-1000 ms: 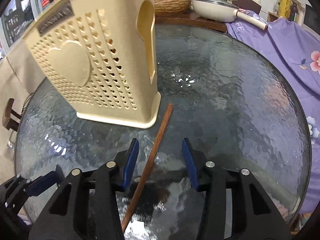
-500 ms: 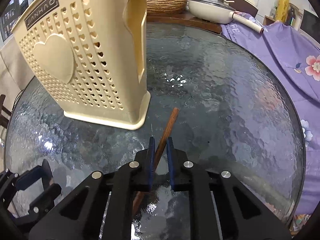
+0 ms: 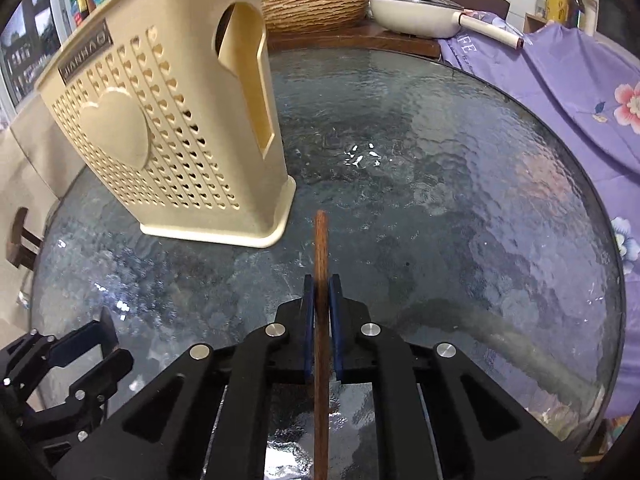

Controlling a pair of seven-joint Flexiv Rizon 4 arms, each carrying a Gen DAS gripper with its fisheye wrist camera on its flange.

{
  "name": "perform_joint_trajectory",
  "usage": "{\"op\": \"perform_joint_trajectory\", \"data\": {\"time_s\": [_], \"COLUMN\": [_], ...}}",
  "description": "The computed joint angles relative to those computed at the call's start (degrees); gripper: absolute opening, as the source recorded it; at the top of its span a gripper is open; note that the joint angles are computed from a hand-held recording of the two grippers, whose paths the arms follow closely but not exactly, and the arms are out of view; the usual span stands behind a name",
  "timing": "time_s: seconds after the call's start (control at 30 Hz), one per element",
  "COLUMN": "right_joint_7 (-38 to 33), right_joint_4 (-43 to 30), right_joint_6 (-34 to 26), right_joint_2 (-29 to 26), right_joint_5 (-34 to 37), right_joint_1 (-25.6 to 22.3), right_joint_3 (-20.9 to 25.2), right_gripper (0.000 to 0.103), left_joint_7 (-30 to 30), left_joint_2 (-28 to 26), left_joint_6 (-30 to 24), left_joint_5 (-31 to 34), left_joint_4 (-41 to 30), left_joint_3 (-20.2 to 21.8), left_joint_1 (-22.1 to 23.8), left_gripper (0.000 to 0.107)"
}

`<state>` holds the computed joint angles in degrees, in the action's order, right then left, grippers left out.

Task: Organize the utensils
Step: 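Lift the spoon and chopstick and carry both above the holder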

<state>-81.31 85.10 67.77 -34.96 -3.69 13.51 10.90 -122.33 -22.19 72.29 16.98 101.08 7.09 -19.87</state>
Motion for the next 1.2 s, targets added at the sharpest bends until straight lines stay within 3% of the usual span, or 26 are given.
{"op": "perform_joint_trajectory", "data": {"time_s": [0.33,0.63,0.77,0.97,1.2], "right_joint_7": [-7.15,-19.10,-25.40,-33.56,-40.31], "right_joint_4": [0.81,2.22,1.54,0.05,-1.04], "right_joint_6": [5.71,10.19,9.58,6.96,5.37], "right_joint_2": [2.96,7.69,9.55,12.21,14.75], "right_joint_5": [9.82,19.73,25.45,34.58,40.56], "right_joint_1": [-6.31,-11.99,-14.37,-16.49,-14.89], "right_joint_3": [7.51,15.28,18.37,20.34,18.24], "right_gripper": [0.008,0.008,0.008,0.008,0.008], "left_joint_7": [-0.18,-2.20,-2.90,-4.80,-5.78], "left_joint_2": [1.46,3.59,5.25,7.89,9.18], "left_joint_6": [2.75,6.03,7.93,9.79,12.30], "left_joint_5": [0.52,2.72,4.11,7.21,8.37], "left_joint_4": [0.74,1.58,2.33,2.62,2.50], "left_joint_3": [0.32,1.47,1.79,2.35,1.58], "left_joint_1": [0.38,-0.54,-0.92,-1.74,-0.75], "left_gripper": [0.037,0.037,0.037,0.037,0.036]}}
